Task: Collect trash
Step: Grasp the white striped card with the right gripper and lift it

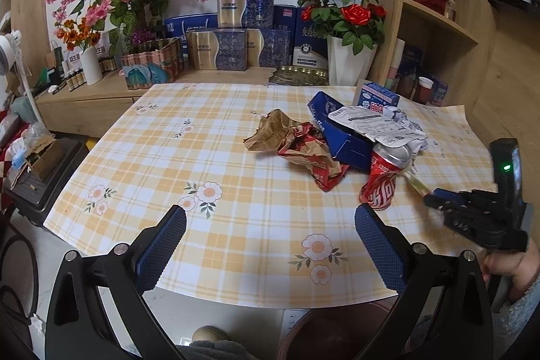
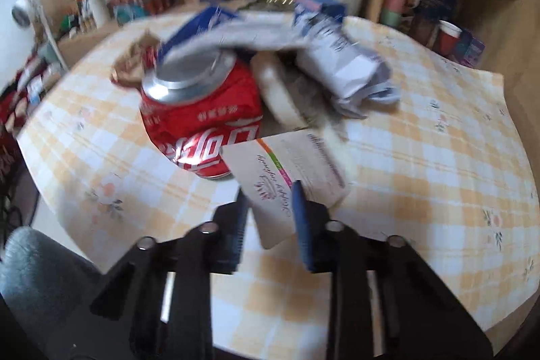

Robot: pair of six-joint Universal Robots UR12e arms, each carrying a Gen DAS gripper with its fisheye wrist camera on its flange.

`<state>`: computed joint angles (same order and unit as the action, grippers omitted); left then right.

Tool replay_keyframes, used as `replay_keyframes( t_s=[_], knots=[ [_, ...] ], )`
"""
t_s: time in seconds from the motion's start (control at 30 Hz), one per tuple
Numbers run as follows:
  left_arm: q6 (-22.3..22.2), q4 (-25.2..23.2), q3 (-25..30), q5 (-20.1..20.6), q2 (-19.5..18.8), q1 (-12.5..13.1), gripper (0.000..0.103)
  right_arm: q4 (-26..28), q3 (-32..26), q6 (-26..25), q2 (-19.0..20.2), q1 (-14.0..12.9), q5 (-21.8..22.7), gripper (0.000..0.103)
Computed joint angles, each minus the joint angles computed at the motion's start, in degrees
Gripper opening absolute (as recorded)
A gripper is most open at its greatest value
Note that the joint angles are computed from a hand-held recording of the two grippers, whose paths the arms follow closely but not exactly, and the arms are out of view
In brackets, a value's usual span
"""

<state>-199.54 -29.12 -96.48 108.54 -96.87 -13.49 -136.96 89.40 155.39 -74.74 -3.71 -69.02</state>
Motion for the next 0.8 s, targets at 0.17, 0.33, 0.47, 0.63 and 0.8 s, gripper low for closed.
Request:
replay_keyframes(
  t_s=[0.17, 0.33, 0.47, 0.63, 0.8],
  knots=[
    [0.41, -0.24, 0.37, -1.51, 0.02, -0.19, 0.098, -0.71, 1.92, 6.72, -2.44, -4.03, 6.27, 0.006],
    [1.07, 0.09, 0.56, -2.04, -0.09, -0.53, 0.098, 0.95, 2.62, 9.78, -3.39, -6.68, 9.41, 0.006],
    [1.60, 0.01, 0.94, -2.17, -0.30, -0.86, 0.098, 3.53, 2.79, 8.43, -3.47, -7.17, 10.92, 0.006],
    [2.20, 0.22, 1.08, -2.49, -0.31, -1.06, 0.098, 5.60, 2.62, 5.64, -3.44, -6.48, 11.00, 0.007],
    [2.48, 0.40, 1.05, -3.40, -0.14, -1.00, 0.098, 6.74, 2.01, 6.04, -2.66, -5.93, 10.77, 0.022]
  ],
)
